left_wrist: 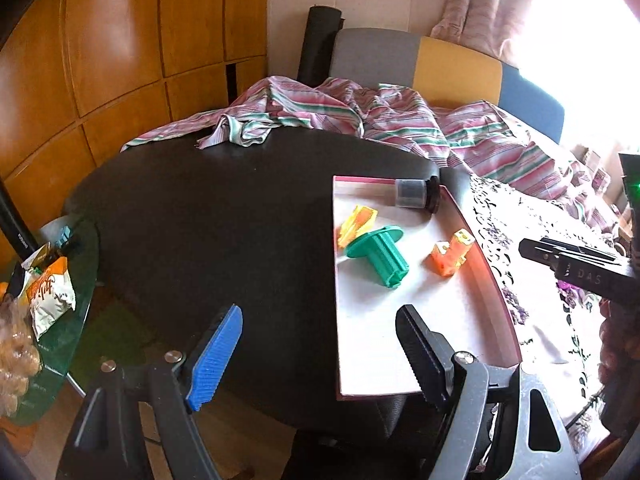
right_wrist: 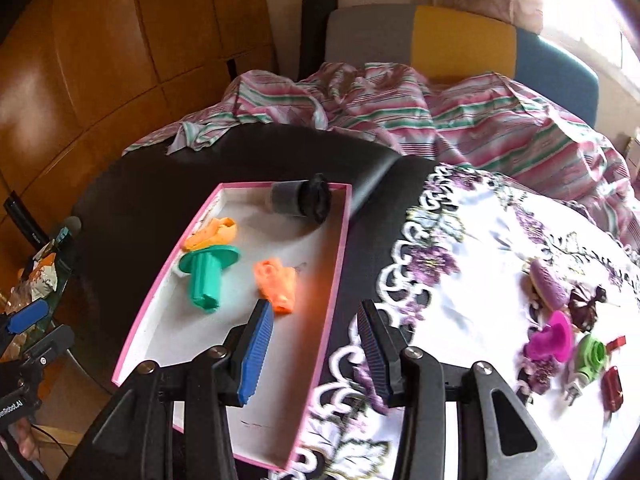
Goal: Organize rigid objects
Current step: 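Lower the orange cube into the tray and open the right gripper, then move both grippers back over the toys on the tablecloth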
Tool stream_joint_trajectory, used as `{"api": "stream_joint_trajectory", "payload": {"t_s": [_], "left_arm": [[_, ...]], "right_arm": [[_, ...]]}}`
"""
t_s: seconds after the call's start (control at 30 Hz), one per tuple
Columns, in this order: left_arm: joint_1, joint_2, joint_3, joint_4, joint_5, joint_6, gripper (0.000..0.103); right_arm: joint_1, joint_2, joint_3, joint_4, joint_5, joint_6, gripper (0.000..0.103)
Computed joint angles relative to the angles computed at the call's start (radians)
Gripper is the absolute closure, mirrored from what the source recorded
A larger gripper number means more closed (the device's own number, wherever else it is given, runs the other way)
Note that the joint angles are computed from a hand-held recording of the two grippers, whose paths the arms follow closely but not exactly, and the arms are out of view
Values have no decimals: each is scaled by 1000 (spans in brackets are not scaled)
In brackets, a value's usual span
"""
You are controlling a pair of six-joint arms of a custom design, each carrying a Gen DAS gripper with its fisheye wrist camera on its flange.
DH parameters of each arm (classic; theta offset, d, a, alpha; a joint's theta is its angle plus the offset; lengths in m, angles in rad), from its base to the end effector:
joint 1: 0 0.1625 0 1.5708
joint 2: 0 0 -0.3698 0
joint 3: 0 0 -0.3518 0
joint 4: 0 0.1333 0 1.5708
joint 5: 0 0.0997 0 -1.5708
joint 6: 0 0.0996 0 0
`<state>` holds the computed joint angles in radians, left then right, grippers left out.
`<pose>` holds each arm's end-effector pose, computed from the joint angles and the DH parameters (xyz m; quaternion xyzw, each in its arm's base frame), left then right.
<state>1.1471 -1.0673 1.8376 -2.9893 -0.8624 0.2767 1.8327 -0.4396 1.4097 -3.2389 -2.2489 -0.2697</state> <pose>-0.0480 -0.5883 0.2413 0.2013 0.8730 -0.3220 0.3060 0.2392 -0.6189 0.0343 0.1231 -0.8850 0.3213 0.3138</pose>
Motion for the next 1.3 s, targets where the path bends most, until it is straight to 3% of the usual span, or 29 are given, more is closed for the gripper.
{"api": "stream_joint_trajectory", "payload": {"t_s": [0.7, 1.1, 1.3], "left_arm": [[-69, 31, 27, 17, -8, 47, 23], [-114, 83, 7, 32, -21, 77, 23], [-138, 129, -22, 41, -32, 103, 23]], "right_arm": [[-87, -220, 274, -201, -72, 29, 59], [-194, -339, 383, -385, -164, 56, 59], [-272, -430, 476, -402, -123, 243, 59]]}}
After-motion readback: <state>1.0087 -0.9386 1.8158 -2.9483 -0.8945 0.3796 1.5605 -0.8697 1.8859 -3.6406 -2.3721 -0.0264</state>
